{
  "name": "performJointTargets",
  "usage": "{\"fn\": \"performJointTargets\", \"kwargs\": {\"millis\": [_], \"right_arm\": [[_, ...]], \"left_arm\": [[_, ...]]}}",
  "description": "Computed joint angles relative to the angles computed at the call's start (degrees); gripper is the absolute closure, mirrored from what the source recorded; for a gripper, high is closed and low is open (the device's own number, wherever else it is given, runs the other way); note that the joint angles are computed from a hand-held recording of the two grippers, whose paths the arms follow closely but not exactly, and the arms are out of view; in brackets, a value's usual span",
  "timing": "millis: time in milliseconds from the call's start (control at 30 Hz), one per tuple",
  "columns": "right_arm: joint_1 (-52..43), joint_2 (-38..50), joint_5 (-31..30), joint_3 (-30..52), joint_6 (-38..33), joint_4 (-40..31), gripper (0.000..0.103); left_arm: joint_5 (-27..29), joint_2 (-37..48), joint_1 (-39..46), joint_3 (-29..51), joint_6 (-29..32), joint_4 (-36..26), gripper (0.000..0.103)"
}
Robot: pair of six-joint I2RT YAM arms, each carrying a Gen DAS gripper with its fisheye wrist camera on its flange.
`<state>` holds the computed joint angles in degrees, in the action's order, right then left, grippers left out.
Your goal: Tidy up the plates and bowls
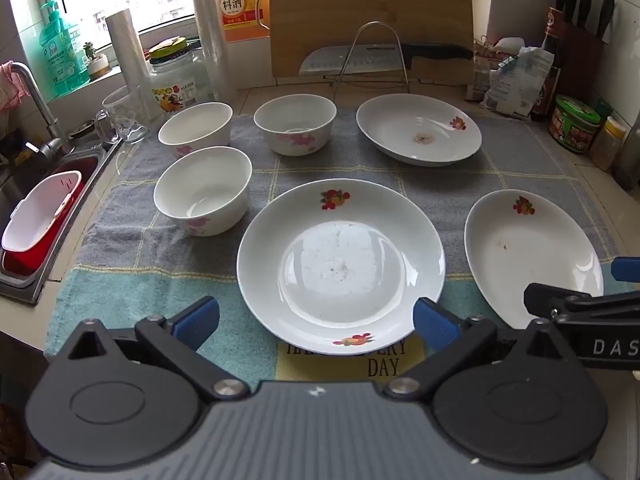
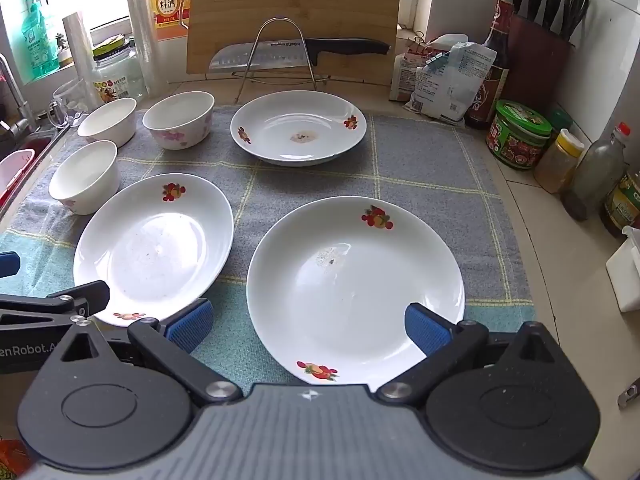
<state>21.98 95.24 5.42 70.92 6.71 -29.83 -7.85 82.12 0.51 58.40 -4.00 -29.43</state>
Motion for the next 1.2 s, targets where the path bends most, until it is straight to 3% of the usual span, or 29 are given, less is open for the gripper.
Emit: {"fn": "performJointTargets", "kwargs": {"millis": [1200], "right_arm": [[-0.4, -3.6, -1.3, -2.3, 0.7, -0.7, 0.000]], "left_arm": [[-2.2, -3.2, -1.6, -0.6, -2.0, -2.7, 0.001]]}}
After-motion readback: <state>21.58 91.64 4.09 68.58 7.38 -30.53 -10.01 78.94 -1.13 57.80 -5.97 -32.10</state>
